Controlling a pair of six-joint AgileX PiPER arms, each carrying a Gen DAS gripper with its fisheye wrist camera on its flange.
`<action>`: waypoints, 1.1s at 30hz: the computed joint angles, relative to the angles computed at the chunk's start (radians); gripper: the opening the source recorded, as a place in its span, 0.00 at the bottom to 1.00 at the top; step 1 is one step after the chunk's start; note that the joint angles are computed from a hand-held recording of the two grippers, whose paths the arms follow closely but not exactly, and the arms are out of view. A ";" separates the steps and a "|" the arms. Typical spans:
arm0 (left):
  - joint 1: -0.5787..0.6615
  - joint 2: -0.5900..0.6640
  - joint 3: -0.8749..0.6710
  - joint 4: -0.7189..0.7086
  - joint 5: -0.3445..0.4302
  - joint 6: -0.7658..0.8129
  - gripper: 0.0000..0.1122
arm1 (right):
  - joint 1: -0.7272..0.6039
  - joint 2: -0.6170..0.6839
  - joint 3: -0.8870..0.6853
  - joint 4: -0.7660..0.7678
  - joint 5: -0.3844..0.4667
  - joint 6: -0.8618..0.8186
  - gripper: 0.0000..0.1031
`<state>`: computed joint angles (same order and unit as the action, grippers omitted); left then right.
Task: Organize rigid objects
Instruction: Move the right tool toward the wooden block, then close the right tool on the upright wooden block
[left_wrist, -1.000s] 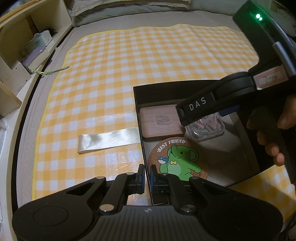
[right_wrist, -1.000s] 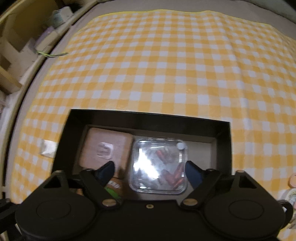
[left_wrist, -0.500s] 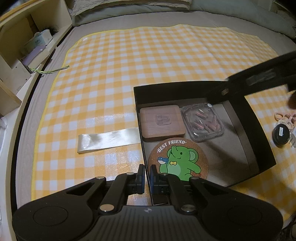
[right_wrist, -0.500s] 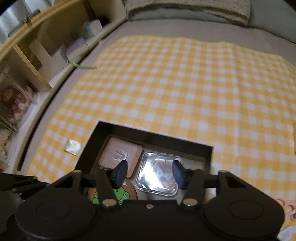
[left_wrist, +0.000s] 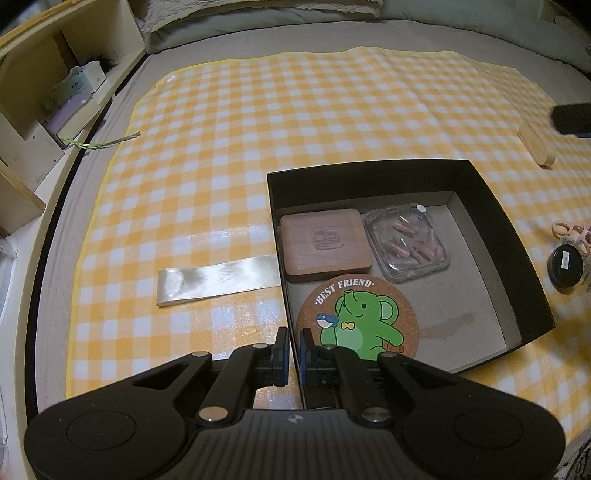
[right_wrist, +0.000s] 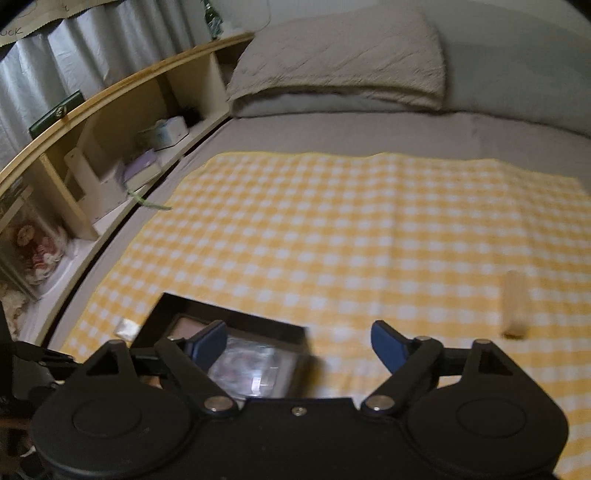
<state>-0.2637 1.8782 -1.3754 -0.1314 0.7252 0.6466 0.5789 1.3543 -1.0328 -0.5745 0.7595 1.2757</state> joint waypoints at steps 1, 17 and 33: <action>0.001 0.000 -0.001 -0.001 0.001 0.001 0.05 | -0.005 -0.023 0.023 -0.008 0.008 0.001 0.88; 0.003 0.001 -0.004 -0.005 0.006 0.002 0.05 | -0.314 -0.151 0.366 -0.269 -0.069 0.219 1.00; 0.030 0.021 -0.033 -0.074 0.040 0.063 0.06 | -0.647 0.091 0.306 -0.154 -0.304 0.103 0.72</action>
<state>-0.2341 1.8997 -1.4084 -0.2056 0.7649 0.7101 -0.0683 1.4456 -0.7268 -0.7285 0.4554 1.3792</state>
